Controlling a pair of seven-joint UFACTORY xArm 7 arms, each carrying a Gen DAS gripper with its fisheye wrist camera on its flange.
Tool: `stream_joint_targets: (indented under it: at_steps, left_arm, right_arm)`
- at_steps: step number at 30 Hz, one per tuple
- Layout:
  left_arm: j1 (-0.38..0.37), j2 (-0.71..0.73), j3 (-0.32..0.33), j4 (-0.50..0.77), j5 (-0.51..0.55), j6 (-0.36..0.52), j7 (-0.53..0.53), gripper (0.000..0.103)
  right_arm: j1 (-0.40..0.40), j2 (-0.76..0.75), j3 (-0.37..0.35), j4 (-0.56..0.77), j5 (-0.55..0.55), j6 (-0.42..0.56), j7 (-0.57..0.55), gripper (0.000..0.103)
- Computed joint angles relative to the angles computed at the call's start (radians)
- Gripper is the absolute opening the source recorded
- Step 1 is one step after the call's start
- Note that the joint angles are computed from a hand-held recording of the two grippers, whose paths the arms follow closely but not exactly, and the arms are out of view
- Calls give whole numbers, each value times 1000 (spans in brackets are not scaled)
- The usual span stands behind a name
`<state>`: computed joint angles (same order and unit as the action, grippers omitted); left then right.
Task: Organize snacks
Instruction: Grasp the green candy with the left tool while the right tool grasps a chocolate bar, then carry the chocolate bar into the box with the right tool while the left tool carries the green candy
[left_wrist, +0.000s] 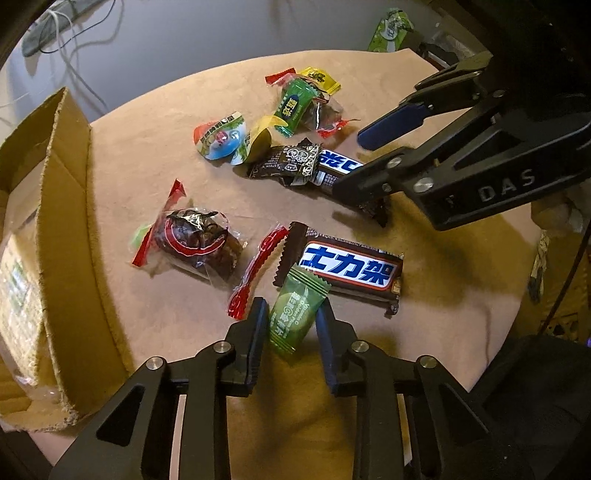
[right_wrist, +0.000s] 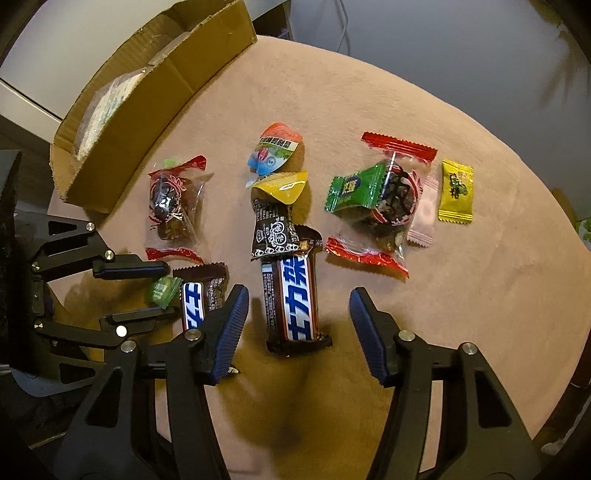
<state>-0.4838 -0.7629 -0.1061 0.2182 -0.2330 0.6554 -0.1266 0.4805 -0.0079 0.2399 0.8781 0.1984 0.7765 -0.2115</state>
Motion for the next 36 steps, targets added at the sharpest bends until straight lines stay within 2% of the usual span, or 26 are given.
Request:
stream_joint_targets:
  at_steps: [4,10,15,26,32,36]
  left_arm:
    - [-9,-3,-1,-7,-7,-9,0,19]
    - [-31,1,-16,-15,-21,-39,-41,15]
    - [-36,-54,-3,-44,-28,-39,-70,5]
    - [-42,-156,21,-90,-33,-27,-111,4]
    - [-14,-295,34,-116,-22,60,-124,4]
    - [13,-338,54,-124,-18,78,-111,4]
  right_arm:
    - [10,22,9,19,-23,14,19,48]
    - [34,53,24,40,-68,27,59,30]
    - [47,43,29,25,-58,18,82,30]
    - [29,-28,11,-33,1,21,32,30]
    - [23,-54,1,-48,36,22,6,29]
    - [15,-59,-5,-49,54,16,-4,29]
